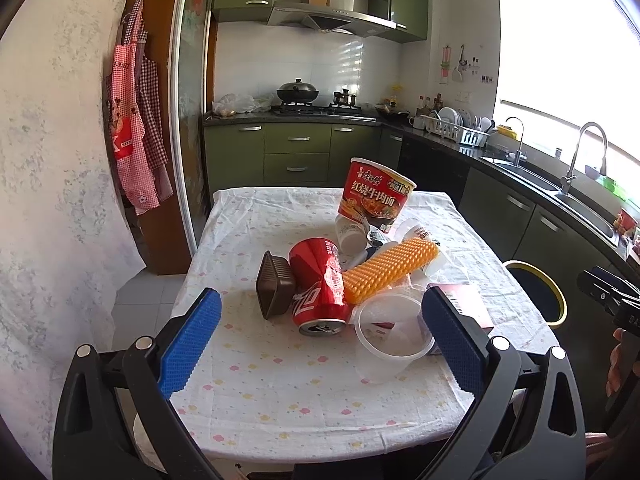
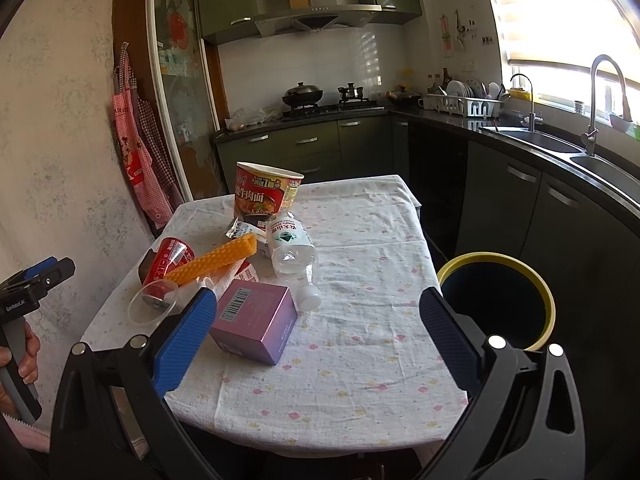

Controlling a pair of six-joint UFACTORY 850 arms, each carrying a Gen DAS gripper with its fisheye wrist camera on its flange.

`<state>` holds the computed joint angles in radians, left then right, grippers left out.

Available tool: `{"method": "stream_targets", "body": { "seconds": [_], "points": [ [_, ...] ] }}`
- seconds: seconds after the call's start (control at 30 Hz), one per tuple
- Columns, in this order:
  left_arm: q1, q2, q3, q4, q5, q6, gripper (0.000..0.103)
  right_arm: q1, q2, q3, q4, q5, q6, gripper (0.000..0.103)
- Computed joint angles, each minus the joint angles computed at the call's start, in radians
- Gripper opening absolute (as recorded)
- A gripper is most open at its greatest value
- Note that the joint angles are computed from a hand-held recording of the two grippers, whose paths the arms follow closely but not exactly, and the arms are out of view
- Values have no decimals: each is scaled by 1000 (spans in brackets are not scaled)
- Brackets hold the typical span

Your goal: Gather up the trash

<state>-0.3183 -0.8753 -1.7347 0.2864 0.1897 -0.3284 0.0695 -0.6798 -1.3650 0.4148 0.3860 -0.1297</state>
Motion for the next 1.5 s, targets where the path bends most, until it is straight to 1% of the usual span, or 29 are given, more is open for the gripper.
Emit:
{"method": "stream_targets", "body": {
  "seconds": [0.17,0.37,0.6,0.8,1.27,1.5],
  "points": [
    [2,-6,-8,107,-3,-108,99,3,-11,-12,15,-7,-10,97],
    [1,-15,-18,166,-10,-161,99,4,-14,-17,19,-17,-10,97],
    [0,-20,-25,184,-14,-180,99,2,-18,-22,7,-26,3,97],
    [0,-29,-37,258,-26,-253,99,1,-19,-22,2,-26,7,97],
    [0,-33,-42,281,-32,-276,99,0,-24,-26,2,-32,7,97],
    [-1,-40,-50,342,-38,-335,99,-1,-28,-30,3,-33,6,97]
  ]
}}
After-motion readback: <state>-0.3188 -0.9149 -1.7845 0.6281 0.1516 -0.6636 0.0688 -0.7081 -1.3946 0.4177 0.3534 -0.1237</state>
